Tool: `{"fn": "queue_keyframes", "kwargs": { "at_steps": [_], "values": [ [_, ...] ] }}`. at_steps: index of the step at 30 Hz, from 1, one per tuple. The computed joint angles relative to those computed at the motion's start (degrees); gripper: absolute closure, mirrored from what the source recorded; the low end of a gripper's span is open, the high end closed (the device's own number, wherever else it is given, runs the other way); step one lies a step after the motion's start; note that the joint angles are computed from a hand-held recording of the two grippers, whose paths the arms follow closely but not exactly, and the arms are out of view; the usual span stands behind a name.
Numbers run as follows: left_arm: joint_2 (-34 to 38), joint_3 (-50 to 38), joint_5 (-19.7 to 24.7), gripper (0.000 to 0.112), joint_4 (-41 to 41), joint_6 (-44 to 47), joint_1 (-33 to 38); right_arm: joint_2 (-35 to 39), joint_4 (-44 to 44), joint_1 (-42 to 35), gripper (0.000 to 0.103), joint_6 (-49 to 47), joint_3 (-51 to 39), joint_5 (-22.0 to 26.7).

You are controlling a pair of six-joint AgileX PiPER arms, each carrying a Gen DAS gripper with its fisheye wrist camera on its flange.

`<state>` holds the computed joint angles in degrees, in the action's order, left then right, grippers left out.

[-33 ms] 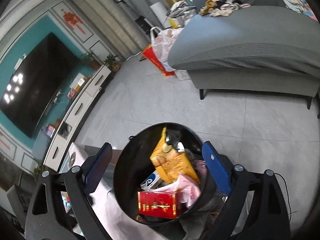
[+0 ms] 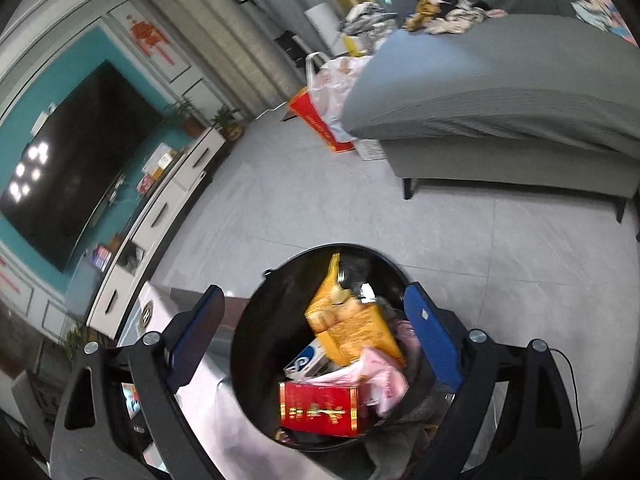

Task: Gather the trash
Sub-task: 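Carry the red box and pink bag over the bin and open both tools, then grasp the green wafer bag with the left tool while the right tool grasps the red chip bag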

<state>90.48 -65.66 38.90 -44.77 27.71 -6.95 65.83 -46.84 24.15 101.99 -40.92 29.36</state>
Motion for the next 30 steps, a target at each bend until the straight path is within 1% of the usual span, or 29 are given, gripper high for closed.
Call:
{"fn": "queue_keyframes", "kwargs": {
  "at_steps": [3, 4, 6, 7, 8, 9, 11, 12, 13, 14, 16, 17, 18, 19, 21, 23, 24, 25, 26, 27, 28, 29, 30],
  "values": [
    [-4.00, 1.18, -0.83, 0.012, 7.88, -5.68, 11.72, 4.54, -2.12, 4.58, 0.014, -1.25, -4.66, 0.52],
    [-4.38, 0.67, -1.01, 0.012, 10.33, -8.04, 14.69, 6.87, -1.92, 5.98, 0.014, -3.07, -6.93, -0.95],
    [-3.77, -1.78, -1.16, 0.012, 15.82, -12.98, 24.75, 10.69, 0.78, 7.45, 0.014, -8.26, -10.78, -4.11],
    [-2.94, -3.52, -0.81, 0.012, 18.91, -15.93, 28.01, 14.04, 4.08, 8.29, 0.014, -13.03, -14.15, -6.15],
    [-1.20, -6.36, -0.34, 0.012, 23.27, -19.94, 31.94, 16.67, 8.21, 8.87, 0.014, -18.15, -17.27, -6.48],
    [0.65, -9.12, 0.06, 0.012, 27.02, -23.76, 34.66, 20.63, 12.77, 9.89, 0.014, -23.88, -22.01, -5.98],
    [6.32, -16.73, 1.53, 0.012, 35.12, -33.32, 40.13, 29.26, 20.49, 11.84, 0.014, -34.72, -33.38, -2.86],
    [10.19, -21.59, 3.12, 0.012, 37.26, -37.03, 43.19, 32.86, 24.62, 12.38, 0.014, -39.68, -38.77, -0.37],
    [13.09, -25.42, 4.86, 0.012, 38.01, -39.16, 44.90, 37.69, 27.09, 13.22, 0.014, -44.34, -44.50, -0.07],
    [15.88, -28.89, 6.60, 0.013, 38.14, -40.76, 46.65, 41.47, 30.76, 13.46, 0.014, -48.71, -50.23, 2.50],
    [22.79, -37.85, 11.10, 0.013, 38.97, -45.03, 48.95, 50.14, 38.64, 13.58, 0.015, -57.98, -61.68, 4.49],
    [25.35, -41.18, 12.78, 0.013, 38.35, -45.29, 49.48, 53.88, 41.53, 13.54, 0.016, -60.32, -67.41, 7.48],
    [27.69, -44.14, 14.50, 0.013, 37.39, -45.13, 50.03, 58.15, 44.67, 13.19, 0.016, -63.00, -73.14, 9.30],
    [30.53, -47.74, 16.73, 0.014, 37.07, -45.88, 50.18, 62.19, 46.03, 12.96, 0.016, -63.68, -78.87, 11.84],
    [35.53, -54.25, 19.72, 0.021, 37.87, -46.02, 49.85, 69.58, 47.13, 12.80, 0.017, -63.57, -90.25, 18.22],
    [39.62, -59.87, 22.86, 0.034, 40.87, -46.45, 48.52, 73.71, 50.20, 12.54, 0.018, -64.88, -95.61, 20.34],
    [41.18, -61.27, 23.66, 0.036, 40.91, -46.62, 48.29, 75.83, 51.99, 12.39, 0.022, -65.46, -98.56, 22.06],
    [41.39, -60.39, 24.12, 0.038, 40.16, -46.27, 48.96, 78.43, 52.92, 12.48, 0.024, -65.69, -102.95, 24.61],
    [42.74, -61.57, 25.09, 0.043, 39.57, -46.68, 49.25, 80.57, 52.85, 12.69, 0.025, -65.67, -106.88, 27.22],
    [43.04, -60.46, 24.33, 0.046, 39.08, -47.54, 49.50, 82.50, 52.33, 12.99, 0.030, -65.46, -110.41, 29.69],
    [41.52, -57.79, 21.27, 0.048, 40.73, -47.90, 49.11, 84.24, 51.65, 13.45, 0.035, -65.11, -113.44, 31.22],
    [40.60, -55.73, 19.17, 0.059, 42.16, -47.93, 48.67, 84.41, 48.94, 14.24, 0.039, -64.67, -114.28, 31.96],
    [39.68, -53.66, 17.18, 0.062, 42.82, -46.62, 48.21, 83.91, 48.52, 14.37, 0.043, -64.70, -113.14, 31.34]
  ]
}}
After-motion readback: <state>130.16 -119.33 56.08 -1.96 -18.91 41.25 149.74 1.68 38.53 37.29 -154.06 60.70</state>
